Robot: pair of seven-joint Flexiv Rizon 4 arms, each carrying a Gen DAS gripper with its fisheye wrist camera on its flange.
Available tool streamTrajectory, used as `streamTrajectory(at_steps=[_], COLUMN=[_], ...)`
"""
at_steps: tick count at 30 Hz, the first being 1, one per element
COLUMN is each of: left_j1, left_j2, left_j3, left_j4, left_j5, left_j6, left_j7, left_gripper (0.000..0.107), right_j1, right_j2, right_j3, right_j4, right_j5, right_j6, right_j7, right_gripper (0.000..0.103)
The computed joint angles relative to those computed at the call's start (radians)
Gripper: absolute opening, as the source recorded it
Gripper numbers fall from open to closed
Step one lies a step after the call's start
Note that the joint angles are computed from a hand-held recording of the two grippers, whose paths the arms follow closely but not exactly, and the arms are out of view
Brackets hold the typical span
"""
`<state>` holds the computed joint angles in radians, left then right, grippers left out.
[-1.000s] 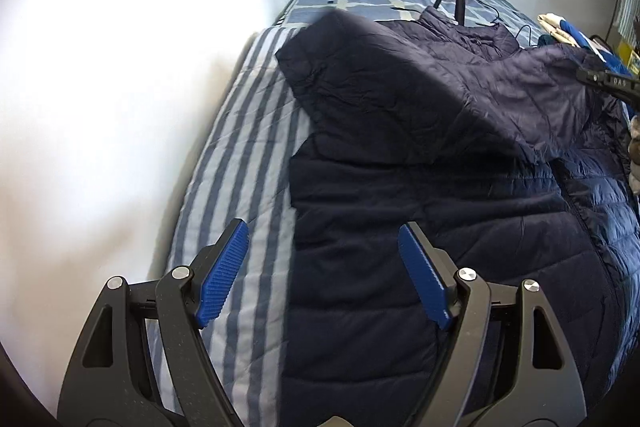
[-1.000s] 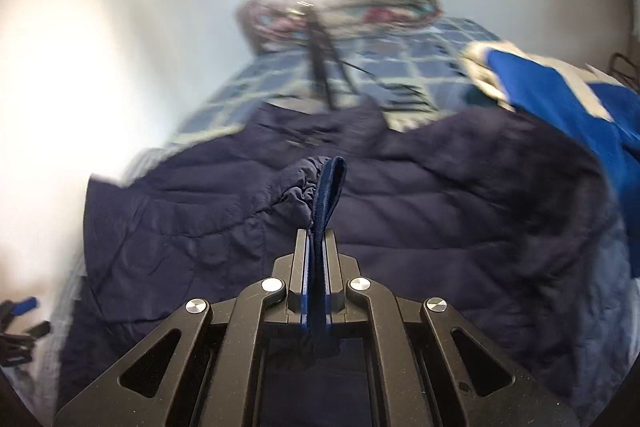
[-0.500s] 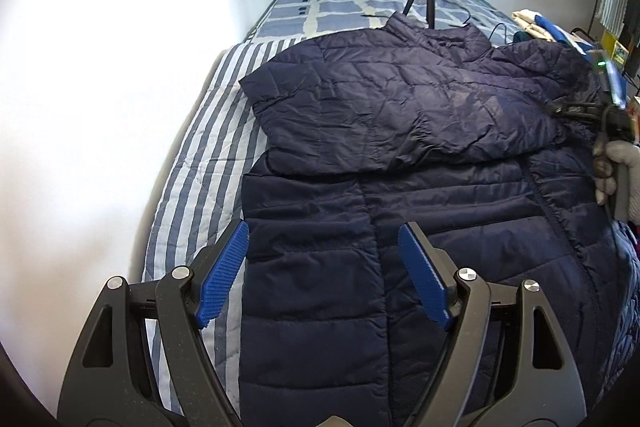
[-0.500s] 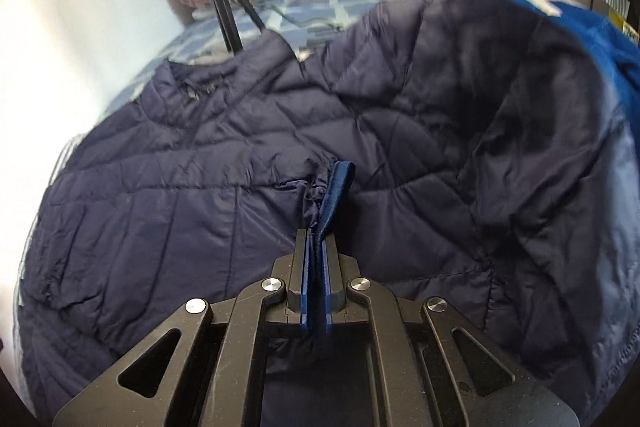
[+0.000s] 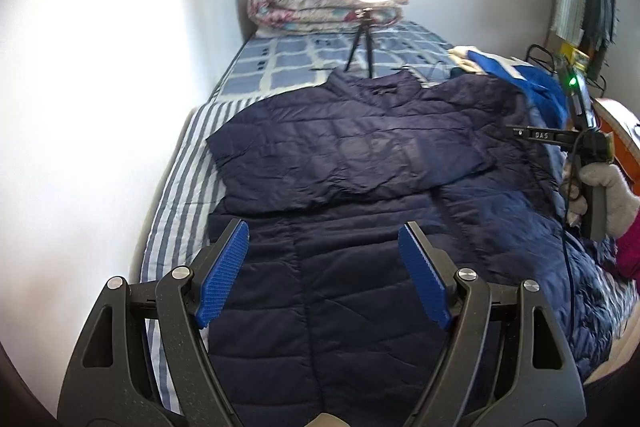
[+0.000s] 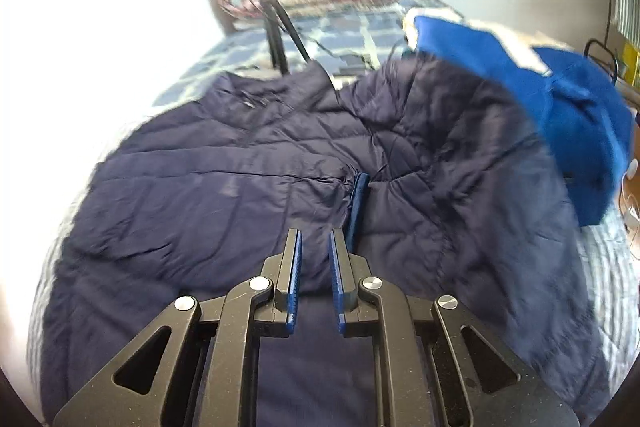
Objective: Fold large clothes
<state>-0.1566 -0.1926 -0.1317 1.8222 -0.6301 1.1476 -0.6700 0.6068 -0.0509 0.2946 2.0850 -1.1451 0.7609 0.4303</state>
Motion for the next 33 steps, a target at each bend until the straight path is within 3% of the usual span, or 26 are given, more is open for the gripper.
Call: streamTrajectory(at_steps=[4, 6, 7, 9, 10, 14, 17, 19, 25, 27, 30, 33], left_j1=[-0.026, -0.05, -0.063, -0.092, -0.107, -0.164, -0.211, -0.239, -0.325, -0.359, -0.406, -0.448], left_j2=[0.073, 0.107, 0.119, 0.146, 0.155, 0.195, 0.219, 0.227, 0.223, 0.214, 0.192, 0.157], left_j3=[-0.015, -0.014, -0.012, -0.007, -0.005, -0.002, -0.008, -0.014, -0.051, -0.071, -0.102, -0.133], left_j4=[0.062, 0.089, 0.098, 0.12, 0.127, 0.161, 0.185, 0.191, 0.196, 0.198, 0.194, 0.179], left_j5=[-0.065, -0.103, -0.118, -0.136, -0.138, -0.156, -0.167, -0.165, -0.165, -0.162, -0.148, -0.118], left_j6=[-0.008, -0.02, -0.028, -0.041, -0.047, -0.092, -0.13, -0.157, -0.238, -0.255, -0.274, -0.293], left_j7=[0.082, 0.118, 0.131, 0.147, 0.149, 0.163, 0.164, 0.154, 0.125, 0.114, 0.109, 0.084], left_gripper=[0.08, 0.08, 0.08, 0.08, 0.08, 0.08, 0.08, 0.072, 0.061, 0.061, 0.061, 0.061], right_j1=[0.033, 0.067, 0.087, 0.115, 0.144, 0.223, 0.299, 0.353, 0.503, 0.543, 0.599, 0.639], right_j2=[0.098, 0.159, 0.174, 0.191, 0.201, 0.231, 0.207, 0.18, 0.143, 0.135, 0.114, 0.129], right_j3=[0.067, 0.129, 0.16, 0.2, 0.244, 0.326, 0.406, 0.443, 0.532, 0.548, 0.56, 0.542], right_j4=[0.037, 0.042, 0.032, 0.009, -0.013, -0.054, -0.106, -0.14, -0.212, -0.231, -0.27, -0.264], right_j5=[0.022, 0.083, 0.11, 0.146, 0.167, 0.217, 0.249, 0.283, 0.459, 0.509, 0.599, 0.655], right_j6=[-0.086, -0.185, -0.247, -0.347, -0.454, -0.629, -0.823, -0.942, -1.246, -1.317, -1.429, -1.436], right_j7=[0.025, 0.011, 0.002, -0.018, -0.006, 0.053, 0.118, 0.163, 0.463, 0.566, 0.699, 0.751], right_gripper=[0.013, 0.016, 0.022, 0.063, 0.067, 0.067, 0.067, 0.067, 0.065, 0.049, 0.034, 0.021])
